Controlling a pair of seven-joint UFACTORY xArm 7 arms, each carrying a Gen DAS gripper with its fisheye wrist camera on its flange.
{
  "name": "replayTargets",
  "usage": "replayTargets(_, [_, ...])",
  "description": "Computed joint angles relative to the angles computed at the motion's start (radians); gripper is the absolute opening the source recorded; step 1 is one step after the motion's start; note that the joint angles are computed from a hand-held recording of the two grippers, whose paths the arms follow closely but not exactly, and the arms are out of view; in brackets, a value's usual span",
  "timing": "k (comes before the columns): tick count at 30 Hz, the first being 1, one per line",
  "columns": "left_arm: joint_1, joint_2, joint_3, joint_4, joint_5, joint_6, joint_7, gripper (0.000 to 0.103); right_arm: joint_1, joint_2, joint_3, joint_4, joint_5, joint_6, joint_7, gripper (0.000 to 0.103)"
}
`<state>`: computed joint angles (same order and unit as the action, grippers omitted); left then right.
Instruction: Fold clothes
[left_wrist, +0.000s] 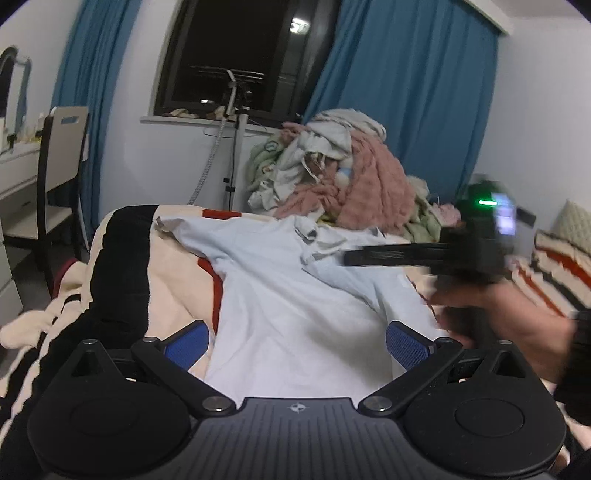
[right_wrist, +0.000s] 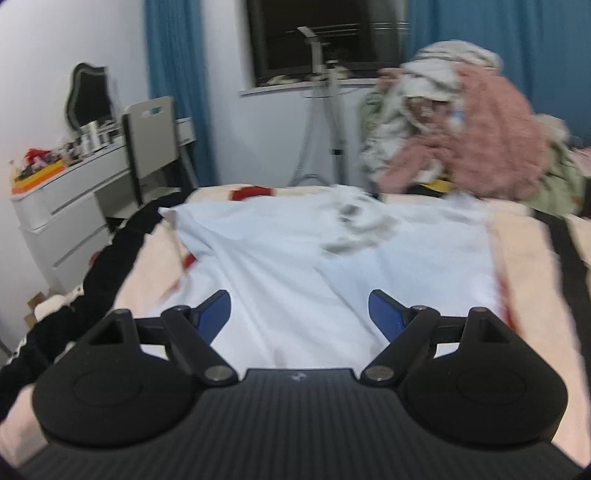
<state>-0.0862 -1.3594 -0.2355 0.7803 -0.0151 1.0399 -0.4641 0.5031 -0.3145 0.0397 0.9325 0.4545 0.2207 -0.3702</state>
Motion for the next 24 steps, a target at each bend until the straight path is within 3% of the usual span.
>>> replayTargets(3, [0.007, -0.023, 0.033, -0.041, -0.001, -0.02, -0.01, 0.103, 0.01, 0.21, 0.061, 0.178, -0.055, -0.02, -0.003, 0.083])
replayTargets(6, [0.023, -0.042, 0.064, -0.078, 0.004, -0.039, -0.014, 0.103, -0.001, 0.405, 0.131, 0.365, -0.182, -0.008, 0.045, 0.082])
replayTargets(9, [0.062, -0.048, 0.093, -0.115, 0.013, -0.063, -0.035, 0.103, 0.035, 0.601, 0.154, 0.568, -0.311, 0.013, 0.127, 0.082])
replayTargets(13, [0.117, -0.063, 0.125, -0.172, 0.026, -0.126, -0.068, 0.103, 0.159, 0.796, 0.063, 0.799, -0.523, 0.027, 0.305, 0.082])
replayTargets(16, [0.14, -0.062, 0.151, -0.203, 0.024, -0.165, -0.086, 0.103, 0.217, 0.907, -0.003, 0.96, -0.612, 0.076, 0.428, 0.081])
replayTargets(19, [0.16, -0.057, 0.161, -0.228, 0.029, -0.202, -0.094, 0.103, 0.221, 1.005, -0.025, 1.117, -0.635, 0.149, 0.527, 0.061])
replayTargets(20, [0.167, -0.052, 0.159, -0.233, 0.036, -0.211, -0.092, 0.103, 0.214, 1.026, -0.024, 1.155, -0.635, 0.186, 0.549, 0.039])
replayTargets(21, [0.172, -0.048, 0.158, -0.237, 0.043, -0.221, -0.088, 0.103, 0.208, 1.041, -0.023, 1.184, -0.637, 0.213, 0.567, 0.028])
replayTargets(23, [0.178, -0.045, 0.156, -0.246, 0.049, -0.237, -0.086, 0.103, 0.174, 1.014, 0.011, 1.135, -0.625, 0.158, 0.569, 0.012])
replayTargets(24, [0.178, -0.046, 0.155, -0.249, 0.049, -0.243, -0.086, 0.103, 0.156, 0.983, 0.026, 1.081, -0.62, 0.1, 0.565, 0.012])
